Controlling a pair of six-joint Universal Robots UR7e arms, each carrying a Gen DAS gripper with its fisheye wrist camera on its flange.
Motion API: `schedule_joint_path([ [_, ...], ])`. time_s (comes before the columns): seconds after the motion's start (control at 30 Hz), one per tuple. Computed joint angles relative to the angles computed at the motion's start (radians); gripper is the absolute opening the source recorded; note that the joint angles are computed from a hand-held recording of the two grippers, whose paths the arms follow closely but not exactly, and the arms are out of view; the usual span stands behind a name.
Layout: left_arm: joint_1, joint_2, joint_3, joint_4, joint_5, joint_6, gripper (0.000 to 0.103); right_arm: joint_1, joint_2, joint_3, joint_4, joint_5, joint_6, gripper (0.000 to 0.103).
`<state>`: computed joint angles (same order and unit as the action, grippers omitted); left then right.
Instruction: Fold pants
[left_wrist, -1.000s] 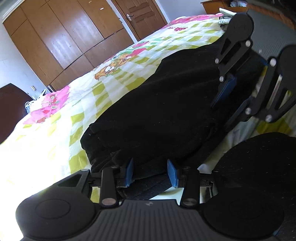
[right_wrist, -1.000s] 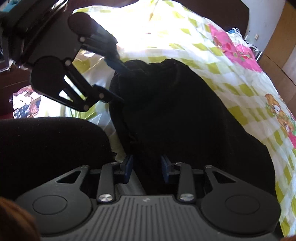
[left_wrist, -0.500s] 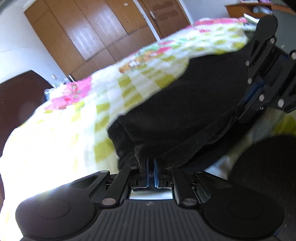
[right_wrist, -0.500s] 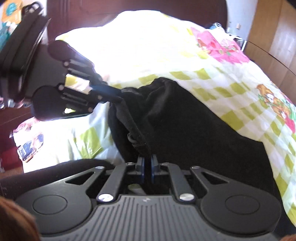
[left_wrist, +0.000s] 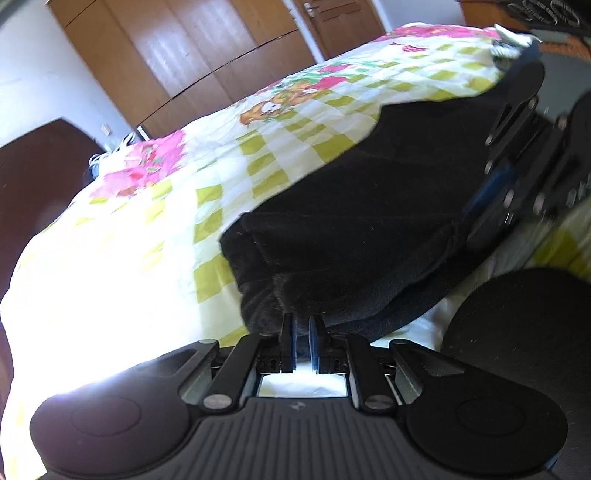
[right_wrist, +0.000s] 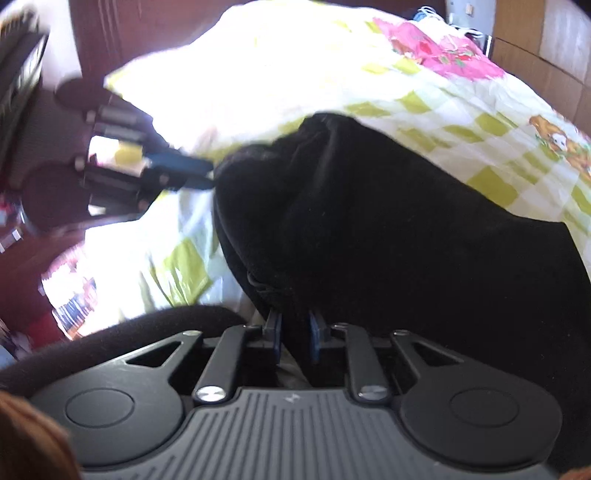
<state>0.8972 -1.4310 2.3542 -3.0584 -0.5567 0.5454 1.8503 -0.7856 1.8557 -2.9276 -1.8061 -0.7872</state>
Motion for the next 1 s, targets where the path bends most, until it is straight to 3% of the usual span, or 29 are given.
schedule_joint_path([
  [0.07, -0.018, -0.002, -0.026, 0.026, -0.009, -0.056, 0.026, -0.021, -0.057, 0.015, -0.013, 0.043, 0.004, 0.019],
  [0.13, -0.019, 0.046, -0.069, -0.026, -0.065, -0.068, 0.026, -0.054, -0.108, 0.005, -0.016, 0.071, 0.032, 0.022],
  [0.23, 0.009, 0.175, -0.160, -0.123, -0.211, -0.028, 0.027, -0.109, -0.124, -0.051, -0.068, 0.053, 0.079, 0.028],
  [0.3, 0.039, 0.287, -0.239, -0.184, -0.296, 0.031, 0.028, -0.144, -0.102, -0.118, -0.090, 0.041, 0.057, 0.030],
  [0.4, 0.072, 0.403, -0.340, -0.171, -0.381, 0.071, 0.028, -0.202, -0.061, -0.267, 0.058, 0.089, 0.090, 0.030],
  [0.57, 0.115, 0.483, -0.414, -0.107, -0.399, 0.067, 0.028, -0.293, 0.016, -0.510, 0.422, 0.202, 0.201, 0.030],
  [0.63, 0.125, 0.491, -0.419, -0.094, -0.388, 0.048, 0.029, -0.327, 0.014, -0.568, 0.613, 0.299, 0.195, 0.030],
  [0.7, 0.130, 0.494, -0.417, -0.082, -0.383, 0.031, 0.029, -0.341, -0.003, -0.576, 0.707, 0.330, 0.157, 0.030],
  [0.83, 0.131, 0.512, -0.430, -0.084, -0.369, 0.037, 0.030, -0.343, -0.062, -0.521, 0.761, 0.367, 0.106, 0.030],
  [0.93, 0.129, 0.520, -0.435, -0.082, -0.357, 0.035, 0.030, -0.325, -0.103, -0.463, 0.751, 0.341, 0.006, 0.030],
  [1.0, 0.126, 0.521, -0.430, -0.083, -0.350, 0.036, 0.030, -0.314, -0.095, -0.444, 0.693, 0.305, -0.012, 0.030],
])
